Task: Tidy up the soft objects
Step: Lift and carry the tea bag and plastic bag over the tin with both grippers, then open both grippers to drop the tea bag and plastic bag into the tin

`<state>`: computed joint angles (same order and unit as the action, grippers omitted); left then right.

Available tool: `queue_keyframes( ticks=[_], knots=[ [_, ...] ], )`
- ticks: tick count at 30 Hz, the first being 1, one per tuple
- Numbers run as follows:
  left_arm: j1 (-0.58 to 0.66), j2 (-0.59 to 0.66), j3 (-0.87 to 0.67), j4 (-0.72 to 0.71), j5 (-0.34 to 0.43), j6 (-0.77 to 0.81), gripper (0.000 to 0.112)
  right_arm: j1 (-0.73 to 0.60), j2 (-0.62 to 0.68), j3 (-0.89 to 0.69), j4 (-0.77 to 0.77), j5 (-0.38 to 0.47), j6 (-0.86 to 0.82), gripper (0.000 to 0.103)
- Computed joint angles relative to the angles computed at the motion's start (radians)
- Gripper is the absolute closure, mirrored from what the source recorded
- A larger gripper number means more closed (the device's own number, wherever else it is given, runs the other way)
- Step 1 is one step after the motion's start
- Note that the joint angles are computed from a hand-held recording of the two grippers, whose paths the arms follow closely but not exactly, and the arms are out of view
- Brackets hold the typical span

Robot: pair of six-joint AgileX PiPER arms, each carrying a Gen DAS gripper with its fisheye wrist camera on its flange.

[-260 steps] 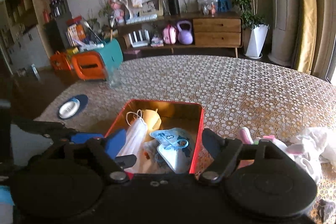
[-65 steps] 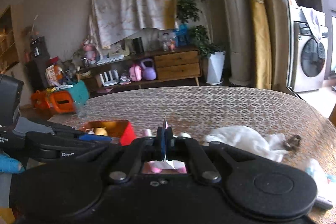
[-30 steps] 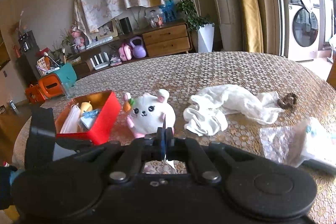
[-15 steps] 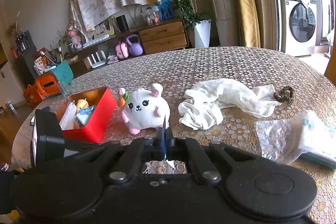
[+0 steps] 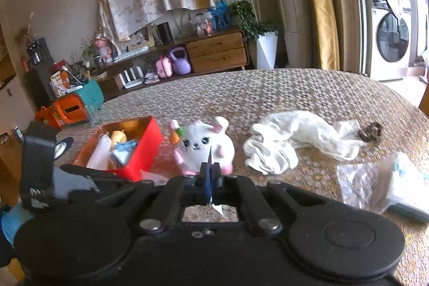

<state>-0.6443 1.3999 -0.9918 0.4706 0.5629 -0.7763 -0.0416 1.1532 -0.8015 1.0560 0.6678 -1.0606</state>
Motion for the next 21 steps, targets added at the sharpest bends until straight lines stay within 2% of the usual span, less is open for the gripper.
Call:
queue_keyframes(
  ticks=[5,11,16,21],
  knots=[
    [0.051,-0.111,0.004,-0.042,0.075,0.072,0.096,0.101,-0.015,-0.032,-0.031,-0.045,0.070,0.103],
    [0.156,-0.210,-0.016,-0.099,0.144,0.202,0.096,0.262,0.027,-0.106,-0.069,-0.120,0.165,0.103],
    [0.307,-0.220,-0.072,-0.191,0.175,0.364,0.096,0.387,0.092,-0.178,-0.122,-0.182,0.252,0.103],
    [0.452,-0.190,-0.114,-0.276,0.171,0.502,0.096,0.478,0.180,-0.265,-0.181,-0.214,0.335,0.103]
  ],
)
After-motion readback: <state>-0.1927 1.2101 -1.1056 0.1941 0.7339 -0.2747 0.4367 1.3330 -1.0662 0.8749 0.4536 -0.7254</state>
